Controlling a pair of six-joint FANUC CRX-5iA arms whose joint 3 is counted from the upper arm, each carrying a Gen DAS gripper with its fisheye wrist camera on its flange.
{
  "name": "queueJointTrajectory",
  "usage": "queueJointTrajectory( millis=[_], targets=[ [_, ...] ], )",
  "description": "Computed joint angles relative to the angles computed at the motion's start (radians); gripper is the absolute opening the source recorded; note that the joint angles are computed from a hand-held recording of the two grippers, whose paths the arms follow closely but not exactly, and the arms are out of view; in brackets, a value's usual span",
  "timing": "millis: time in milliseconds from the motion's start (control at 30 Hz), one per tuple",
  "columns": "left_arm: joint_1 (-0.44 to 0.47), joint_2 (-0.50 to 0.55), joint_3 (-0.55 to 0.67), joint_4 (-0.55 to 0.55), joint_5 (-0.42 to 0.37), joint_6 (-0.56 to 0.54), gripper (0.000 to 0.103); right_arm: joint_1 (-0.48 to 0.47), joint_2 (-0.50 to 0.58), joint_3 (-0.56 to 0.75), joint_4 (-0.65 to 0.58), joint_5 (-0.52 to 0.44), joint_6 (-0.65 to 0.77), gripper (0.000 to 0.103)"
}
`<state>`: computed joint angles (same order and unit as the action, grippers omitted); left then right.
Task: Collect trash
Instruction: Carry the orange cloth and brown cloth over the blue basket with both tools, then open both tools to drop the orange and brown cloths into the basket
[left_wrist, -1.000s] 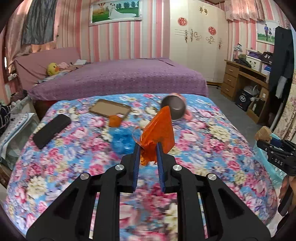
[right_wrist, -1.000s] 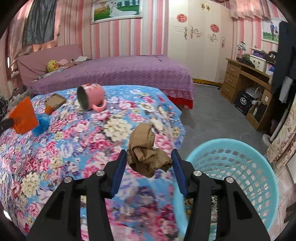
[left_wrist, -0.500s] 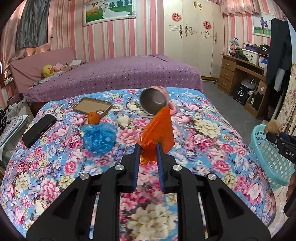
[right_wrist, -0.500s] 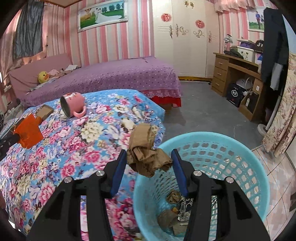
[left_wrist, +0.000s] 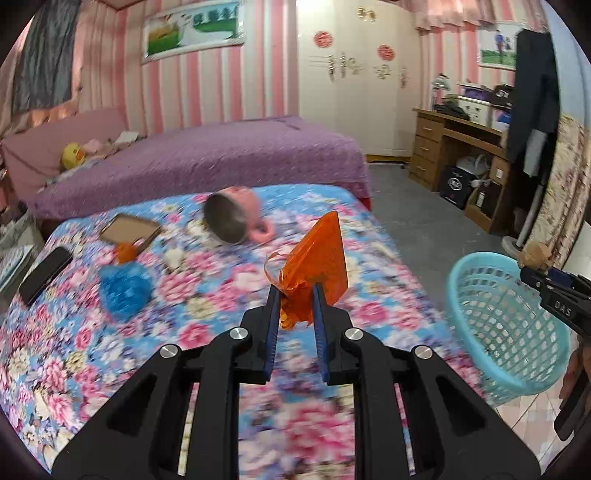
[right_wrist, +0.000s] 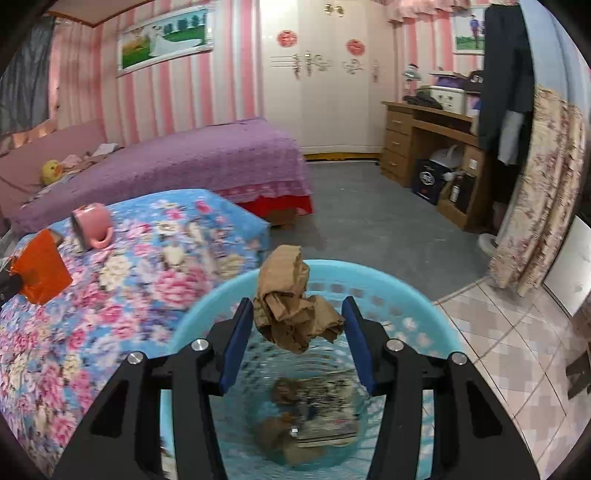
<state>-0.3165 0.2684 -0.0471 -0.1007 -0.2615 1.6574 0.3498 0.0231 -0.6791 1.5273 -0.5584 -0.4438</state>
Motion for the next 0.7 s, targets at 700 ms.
queueJointTrajectory(
  millis=[700],
  targets=[
    [-0.206,0.177,0.134,0.207,-0.007,-0.175,0.016,-0.184,-0.129,-0.165,0.202,0.049,-0.171,0.05]
  ],
)
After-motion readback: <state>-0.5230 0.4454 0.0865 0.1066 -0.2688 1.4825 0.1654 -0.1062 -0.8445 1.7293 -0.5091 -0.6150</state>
